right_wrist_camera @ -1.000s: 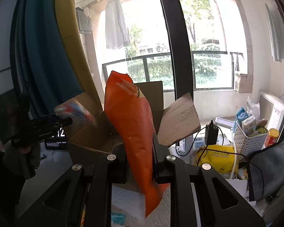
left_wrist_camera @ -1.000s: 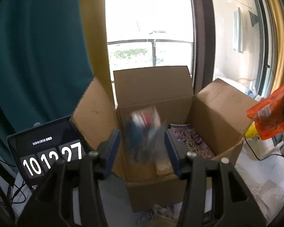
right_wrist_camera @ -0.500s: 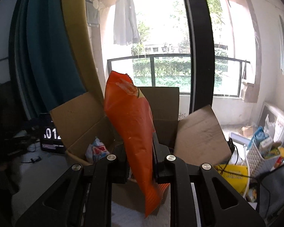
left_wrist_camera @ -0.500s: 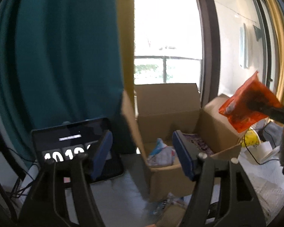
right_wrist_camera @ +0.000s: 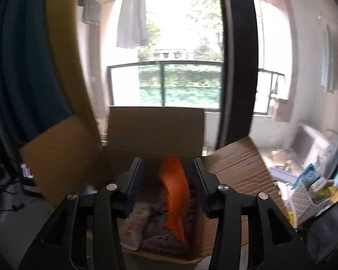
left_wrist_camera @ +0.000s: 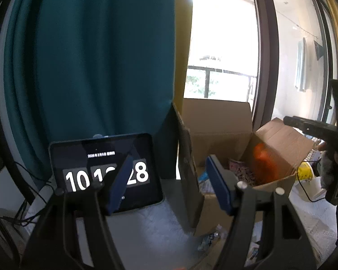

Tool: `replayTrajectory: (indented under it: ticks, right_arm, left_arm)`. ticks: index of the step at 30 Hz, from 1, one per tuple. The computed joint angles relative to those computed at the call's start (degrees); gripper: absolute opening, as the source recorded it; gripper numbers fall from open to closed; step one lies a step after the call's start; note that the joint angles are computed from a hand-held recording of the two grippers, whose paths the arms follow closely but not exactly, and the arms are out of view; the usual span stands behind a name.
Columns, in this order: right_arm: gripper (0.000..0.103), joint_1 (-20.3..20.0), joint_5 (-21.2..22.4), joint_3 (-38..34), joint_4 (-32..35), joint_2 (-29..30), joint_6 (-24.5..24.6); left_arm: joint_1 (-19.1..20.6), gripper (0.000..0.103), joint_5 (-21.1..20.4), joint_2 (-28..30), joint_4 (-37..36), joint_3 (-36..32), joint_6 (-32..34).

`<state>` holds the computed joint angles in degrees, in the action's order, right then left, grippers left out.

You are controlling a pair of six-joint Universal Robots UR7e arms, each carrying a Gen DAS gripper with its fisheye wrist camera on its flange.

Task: Organize snacks
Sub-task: 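Carry both bags over the box and drop them inside, then grasp another blue snack bag with left tool while right grasps clear-wrapped bar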

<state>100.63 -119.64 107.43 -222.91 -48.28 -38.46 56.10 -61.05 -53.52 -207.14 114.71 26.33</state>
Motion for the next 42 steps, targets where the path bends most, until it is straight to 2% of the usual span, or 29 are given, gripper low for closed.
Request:
replayTrajectory:
  ticks: [4, 16, 20, 29, 42]
  right_arm:
    - [0.048, 0.7, -0.5, 2.6, -1.7, -0.7, -1.0]
    - [0.048, 3.3, -4.4, 14.8, -7.1, -4.9, 2.4]
    - [0.048, 4.2, -6.3, 18.5, -9.2, -5.2, 2.3]
    - [0.048, 5.2, -8.3, 26.1, -13.8, -5.6, 5.6]
    - [0.048, 2.5, -8.0, 34.8, -21.5, -2.9, 12.4]
  left_arm:
    - [-0.7, 0.069, 0.1, -1.4, 0.0, 1.8, -0.4]
    - [-4.4, 0.069, 0.4, -6.2, -0.8, 10.9, -2.7]
    - [-5.6, 0.069, 0.8, -7.1, 0.2, 13.2, -3.8]
    - [-7.0, 0.07, 0.7, -9.1, 1.3, 18.3, -6.1]
    - [-8.2, 0.07, 2.4, -11.7, 3.0, 26.3, -9.7]
